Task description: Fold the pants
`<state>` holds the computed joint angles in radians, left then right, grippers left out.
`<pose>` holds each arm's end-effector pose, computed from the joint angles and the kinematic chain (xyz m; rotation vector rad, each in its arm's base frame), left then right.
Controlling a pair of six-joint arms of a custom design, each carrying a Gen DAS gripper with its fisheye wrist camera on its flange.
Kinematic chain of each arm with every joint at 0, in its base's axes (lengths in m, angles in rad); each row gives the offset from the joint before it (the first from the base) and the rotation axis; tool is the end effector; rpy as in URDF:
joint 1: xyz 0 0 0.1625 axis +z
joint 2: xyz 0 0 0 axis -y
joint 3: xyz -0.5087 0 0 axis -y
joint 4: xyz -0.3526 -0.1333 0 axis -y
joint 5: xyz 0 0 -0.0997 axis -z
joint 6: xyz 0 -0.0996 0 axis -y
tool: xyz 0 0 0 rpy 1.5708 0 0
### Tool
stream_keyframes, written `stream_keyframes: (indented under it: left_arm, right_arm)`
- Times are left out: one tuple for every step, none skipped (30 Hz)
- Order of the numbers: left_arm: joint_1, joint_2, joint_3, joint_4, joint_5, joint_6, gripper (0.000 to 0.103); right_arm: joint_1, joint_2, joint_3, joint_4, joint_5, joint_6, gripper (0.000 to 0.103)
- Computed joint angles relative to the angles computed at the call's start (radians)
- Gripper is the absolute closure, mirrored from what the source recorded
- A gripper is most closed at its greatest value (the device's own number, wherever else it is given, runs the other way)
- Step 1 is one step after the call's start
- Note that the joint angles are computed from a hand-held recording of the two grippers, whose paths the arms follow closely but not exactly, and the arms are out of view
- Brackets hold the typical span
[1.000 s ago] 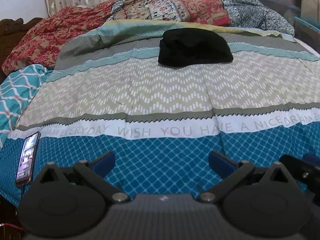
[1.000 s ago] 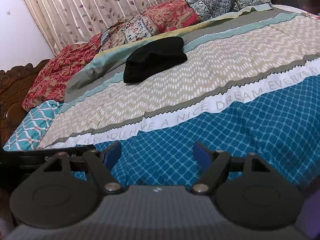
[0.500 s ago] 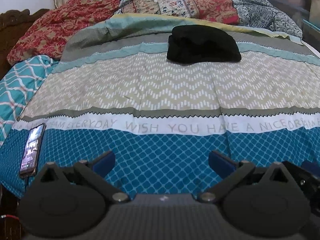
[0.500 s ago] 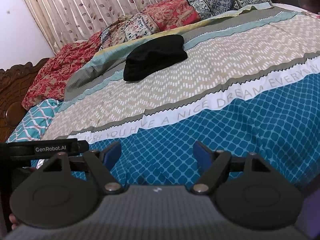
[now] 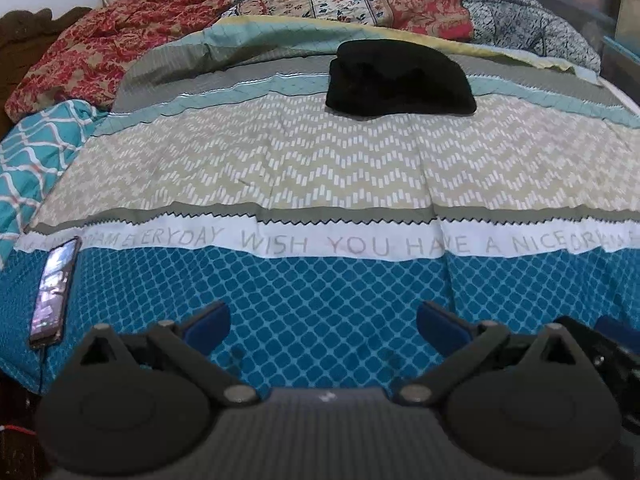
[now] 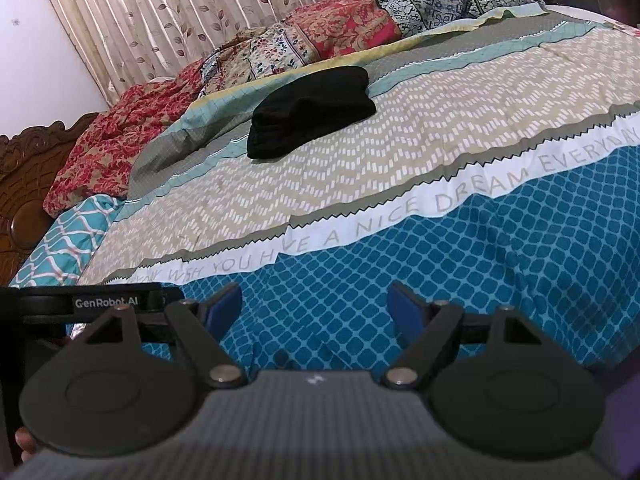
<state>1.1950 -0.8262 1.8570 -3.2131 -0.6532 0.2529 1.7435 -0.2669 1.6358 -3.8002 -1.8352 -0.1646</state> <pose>-0.0382 -0.6755 0.2418 0.3473 2.1563 -0.7453 0.2258 -0.6705 -0.0359 0.2838 -2.6251 1.2109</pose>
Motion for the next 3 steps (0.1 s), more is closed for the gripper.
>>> stream_keyframes:
  left_arm:
    - [0.001, -0.002, -0.002, 0.013, -0.006, -0.008, 0.0]
    - [0.001, -0.003, -0.003, 0.018, -0.008, -0.01, 0.0]
    - [0.002, -0.003, -0.003, 0.019, -0.012, -0.007, 0.0]
  right_arm:
    - [0.0, 0.0, 0.0, -0.002, 0.001, -0.003, 0.021]
    - [-0.001, 0.0, 0.0, -0.004, 0.002, -0.007, 0.021]
    - [-0.001, 0.0, 0.0, -0.005, 0.003, -0.011, 0.021]
